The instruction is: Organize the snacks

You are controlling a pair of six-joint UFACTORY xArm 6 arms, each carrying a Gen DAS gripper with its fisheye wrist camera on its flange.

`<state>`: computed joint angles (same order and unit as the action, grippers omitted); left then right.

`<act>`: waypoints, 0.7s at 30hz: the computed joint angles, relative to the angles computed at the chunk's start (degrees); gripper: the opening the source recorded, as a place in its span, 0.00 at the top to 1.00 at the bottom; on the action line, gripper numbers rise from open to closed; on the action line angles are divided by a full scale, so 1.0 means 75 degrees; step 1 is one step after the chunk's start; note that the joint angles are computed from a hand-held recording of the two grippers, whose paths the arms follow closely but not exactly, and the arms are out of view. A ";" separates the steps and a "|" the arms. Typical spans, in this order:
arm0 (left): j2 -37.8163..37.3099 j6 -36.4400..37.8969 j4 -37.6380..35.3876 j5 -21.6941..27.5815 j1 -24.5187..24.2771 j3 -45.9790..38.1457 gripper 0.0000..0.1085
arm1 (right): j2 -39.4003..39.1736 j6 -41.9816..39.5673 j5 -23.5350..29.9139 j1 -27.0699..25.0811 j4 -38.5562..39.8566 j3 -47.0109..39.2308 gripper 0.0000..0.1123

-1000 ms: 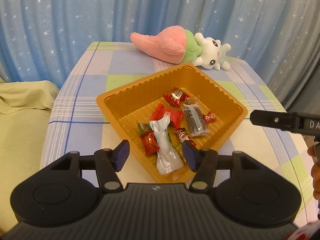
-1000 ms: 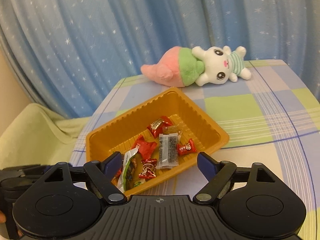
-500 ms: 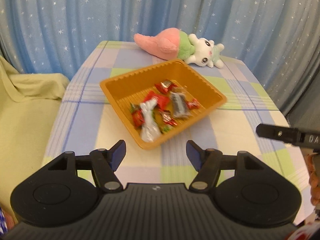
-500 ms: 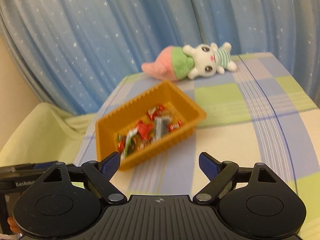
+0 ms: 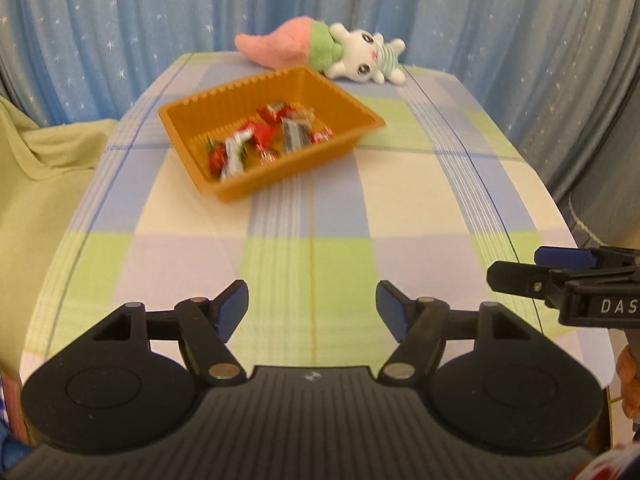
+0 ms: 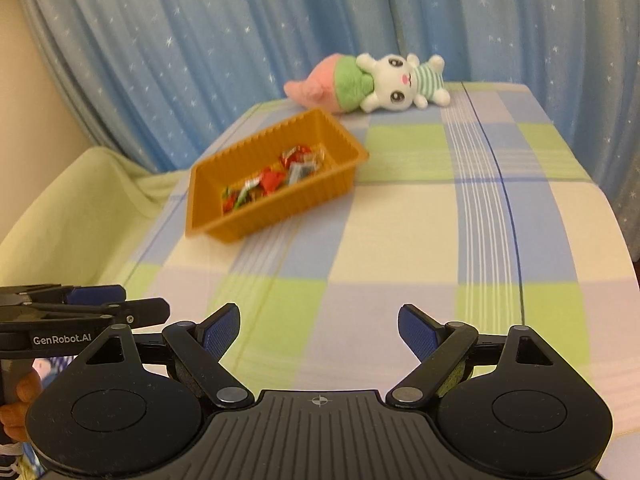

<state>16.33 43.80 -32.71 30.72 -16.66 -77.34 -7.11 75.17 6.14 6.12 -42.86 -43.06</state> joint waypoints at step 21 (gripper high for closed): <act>-0.2305 -0.0617 0.0405 -0.0684 -0.0465 0.3099 0.36 | -0.1968 -0.0478 0.0698 0.0657 0.0778 0.2125 0.23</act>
